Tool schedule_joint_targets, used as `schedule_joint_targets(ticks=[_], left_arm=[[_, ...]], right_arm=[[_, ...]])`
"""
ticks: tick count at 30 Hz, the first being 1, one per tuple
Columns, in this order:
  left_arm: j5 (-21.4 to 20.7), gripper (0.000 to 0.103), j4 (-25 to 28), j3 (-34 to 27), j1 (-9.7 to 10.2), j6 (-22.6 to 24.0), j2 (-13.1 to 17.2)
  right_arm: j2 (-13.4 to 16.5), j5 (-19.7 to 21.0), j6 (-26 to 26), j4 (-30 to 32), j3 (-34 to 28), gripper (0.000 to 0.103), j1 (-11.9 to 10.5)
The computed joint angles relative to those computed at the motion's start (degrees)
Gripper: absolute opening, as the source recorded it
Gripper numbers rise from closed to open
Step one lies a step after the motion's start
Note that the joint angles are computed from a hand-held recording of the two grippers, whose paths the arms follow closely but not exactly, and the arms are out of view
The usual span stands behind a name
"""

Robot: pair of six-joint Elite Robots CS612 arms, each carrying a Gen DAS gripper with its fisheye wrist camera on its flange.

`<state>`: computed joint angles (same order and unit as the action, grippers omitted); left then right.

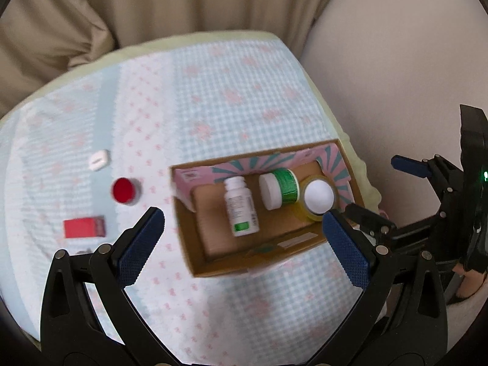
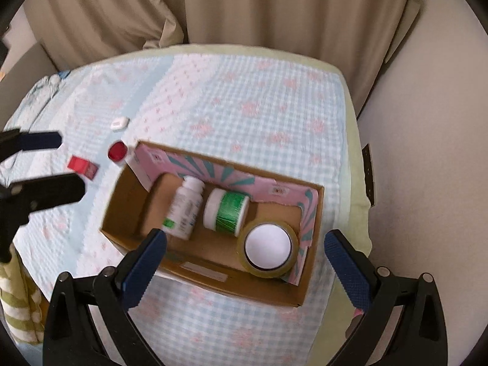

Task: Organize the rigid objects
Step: 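Release the tub into the box while the right tool drops the lid into the tape roll, then move the left tool to the small jar while the right tool approaches the red lid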

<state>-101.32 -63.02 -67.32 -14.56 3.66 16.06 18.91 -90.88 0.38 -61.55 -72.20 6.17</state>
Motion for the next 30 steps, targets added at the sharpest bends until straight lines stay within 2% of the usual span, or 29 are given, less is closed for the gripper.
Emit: schedule_joint_targets(ticks=[5,10,19,22,25,30], left_arm=[[4.4,0.103,0.4,-3.9,1.54,-0.9,0.2],[5.0,0.103,0.6,-5.9,4.42,-3.6,-0.3],[9.9,0.103,0.1,-7.7,9.01,-11.2,-0.2],[11.7,0.103,-0.1,-8.8,10.58,-14.8,0.7],[11.7,0.103,0.8,-8.8,12.16,-18.3,1.4],[13.6,0.103,3.2,-8.4,13.38,-23.2,3.1]], right_arm=[[-1.9,0.1,1.1,-3.5,1.3,0.103,1.6],[-4.2,0.8,-0.1,-7.2,4.2,0.103,3.5],[-8.0,4.1,1.1,-14.1,11.8,0.103,6.5],[-9.2,4.3,1.2,-17.1,15.1,0.103,7.5],[-10.5,4.3,1.8,-19.0,19.2,0.103,8.4],[-13.2,3.8,1.5,-22.3,28.2,0.103,9.9]])
